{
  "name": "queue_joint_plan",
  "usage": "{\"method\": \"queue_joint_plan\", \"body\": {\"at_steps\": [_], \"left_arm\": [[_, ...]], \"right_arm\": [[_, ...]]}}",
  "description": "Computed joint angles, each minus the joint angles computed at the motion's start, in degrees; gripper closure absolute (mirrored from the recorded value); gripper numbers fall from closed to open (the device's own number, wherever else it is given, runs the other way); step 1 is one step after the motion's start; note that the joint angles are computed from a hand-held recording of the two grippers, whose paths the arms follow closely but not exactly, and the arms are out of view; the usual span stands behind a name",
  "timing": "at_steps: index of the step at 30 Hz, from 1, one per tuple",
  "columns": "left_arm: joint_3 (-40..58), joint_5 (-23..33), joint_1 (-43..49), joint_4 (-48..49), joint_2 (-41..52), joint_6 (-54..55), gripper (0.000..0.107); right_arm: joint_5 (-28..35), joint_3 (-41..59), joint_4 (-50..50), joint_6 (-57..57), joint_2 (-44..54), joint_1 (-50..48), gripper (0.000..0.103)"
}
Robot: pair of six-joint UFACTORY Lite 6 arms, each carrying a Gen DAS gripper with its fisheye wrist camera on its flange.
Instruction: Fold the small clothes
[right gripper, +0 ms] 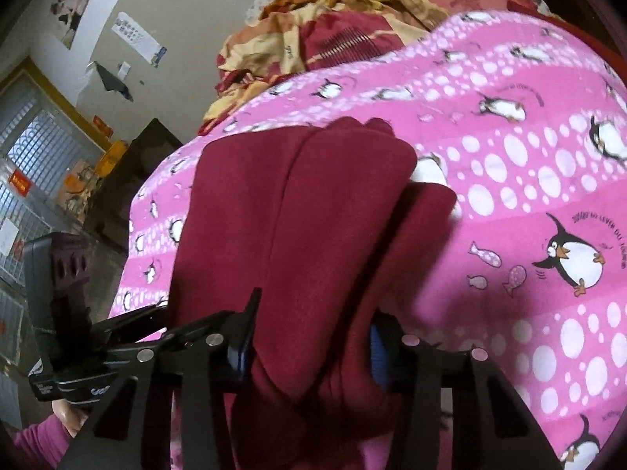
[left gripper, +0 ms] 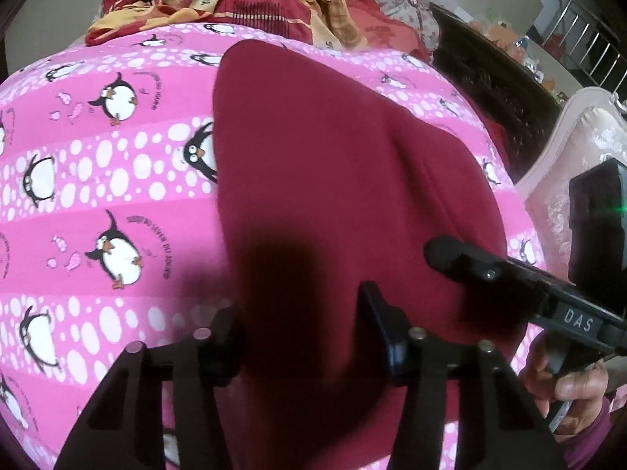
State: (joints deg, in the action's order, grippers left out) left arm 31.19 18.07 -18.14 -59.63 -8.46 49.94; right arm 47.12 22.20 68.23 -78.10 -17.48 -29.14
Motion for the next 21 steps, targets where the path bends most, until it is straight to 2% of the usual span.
{"method": "queue_joint_plan", "body": {"at_steps": [7,13,17,21], "left_arm": [[-5.95,7.49,6.19,13.44,-13.99,-10.47,0.057],[-10.83,17.48,15.17,23.10,-27.72,-14.52,0.057],[-13.83,27.35,27.05,25.65,-36.51,-9.08,0.057],[-15.79,36.36,42.07,25.51,-41.48,1.51,0.057]], "right_arm": [[4.33,-2.41,-5.56,10.14,-9.35,2.47,0.054],[3.53,-6.67,-8.19,20.67,-19.70,11.56,0.054],[0.36,-9.22,-8.70,27.97,-25.09,21.18,0.054],[-6.52,-10.56,-5.17,31.32,-24.24,32.48,0.054]]}}
